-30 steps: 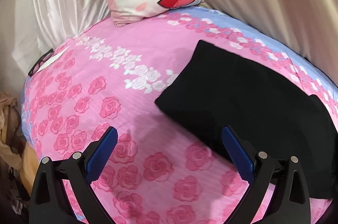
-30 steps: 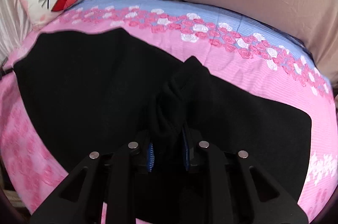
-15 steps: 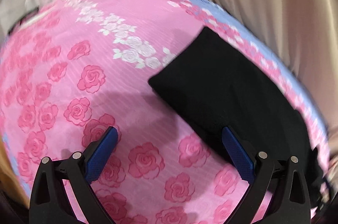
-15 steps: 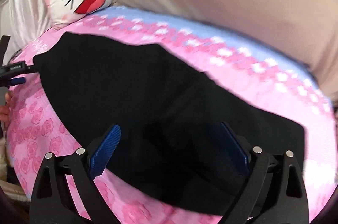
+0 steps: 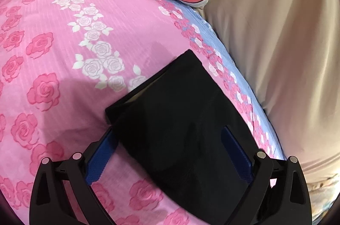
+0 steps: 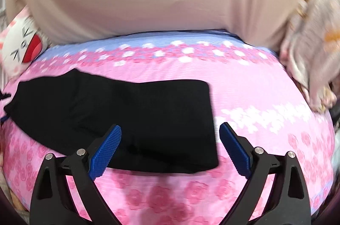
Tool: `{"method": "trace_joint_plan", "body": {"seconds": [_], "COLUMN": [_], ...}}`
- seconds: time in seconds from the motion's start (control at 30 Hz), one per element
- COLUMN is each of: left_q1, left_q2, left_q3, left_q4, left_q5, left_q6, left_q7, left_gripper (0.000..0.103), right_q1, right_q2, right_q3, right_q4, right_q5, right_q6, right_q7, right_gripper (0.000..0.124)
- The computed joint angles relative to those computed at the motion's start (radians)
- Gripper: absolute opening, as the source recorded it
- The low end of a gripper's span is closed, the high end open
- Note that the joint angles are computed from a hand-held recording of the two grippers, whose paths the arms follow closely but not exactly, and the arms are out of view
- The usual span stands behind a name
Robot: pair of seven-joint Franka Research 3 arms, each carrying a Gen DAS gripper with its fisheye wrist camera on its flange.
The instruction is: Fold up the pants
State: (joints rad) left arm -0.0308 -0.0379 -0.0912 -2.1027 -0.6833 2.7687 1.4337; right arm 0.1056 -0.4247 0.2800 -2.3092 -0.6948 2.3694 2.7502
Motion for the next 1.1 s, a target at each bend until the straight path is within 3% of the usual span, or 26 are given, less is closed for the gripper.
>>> {"method": "trace_joint_plan", "body": {"seconds": [0.07, 0.1, 0.13, 0.3, 0.43, 0.57, 0.7, 1.0, 1.1], "left_q1": [-0.003, 0.002, 0.009, -0.005, -0.058, -0.123, -0.2, -0.4, -0.46], "left_q2": [0.018, 0.034, 0.06, 0.032, 0.013, 0.036, 0.091, 0.306, 0.372], "left_q3": [0.001, 0.002, 0.0, -0.04, -0.077, -0.116, -0.168, -0.277, -0.3], "left_q4": [0.023, 0.044, 0.076, 0.079, 0.126, 0.219, 0.323, 0.596, 0.65], "left_q5": [-0.06, -0.067, -0.103, 0.093, 0.34, 0.534, 0.628, 0.723, 0.73], "left_q6": [-0.016, -0.054, -0.1, -0.017, 0.046, 0.048, 0.036, -0.145, -0.209], "left_q7": [0.036, 0.045, 0.074, -0.03, -0.122, -0.191, -0.186, -0.091, -0.06], "left_gripper": [0.057, 0.014, 0.015, 0.013, 0.013, 0.013, 0.013, 0.013, 0.013], "right_q1": [-0.01, -0.012, -0.017, -0.063, -0.114, -0.168, -0.215, -0.285, -0.306], "right_q2": [-0.025, -0.045, -0.062, -0.174, -0.269, -0.352, -0.42, -0.479, -0.48], "right_q3": [0.002, -0.006, -0.009, -0.023, -0.033, -0.037, -0.042, -0.11, -0.096], "right_q4": [-0.021, -0.043, -0.059, -0.168, -0.265, -0.346, -0.405, -0.513, -0.518], "right_q5": [-0.006, 0.002, 0.007, 0.048, 0.106, 0.166, 0.218, 0.358, 0.392], "right_q6": [-0.009, -0.002, 0.003, 0.033, 0.08, 0.104, 0.087, 0.201, 0.221], "right_q7": [0.031, 0.041, 0.048, 0.093, 0.107, 0.084, 0.024, -0.107, -0.143], "right_gripper": [0.091, 0.091, 0.091, 0.091, 0.091, 0.091, 0.091, 0.092, 0.092]}}
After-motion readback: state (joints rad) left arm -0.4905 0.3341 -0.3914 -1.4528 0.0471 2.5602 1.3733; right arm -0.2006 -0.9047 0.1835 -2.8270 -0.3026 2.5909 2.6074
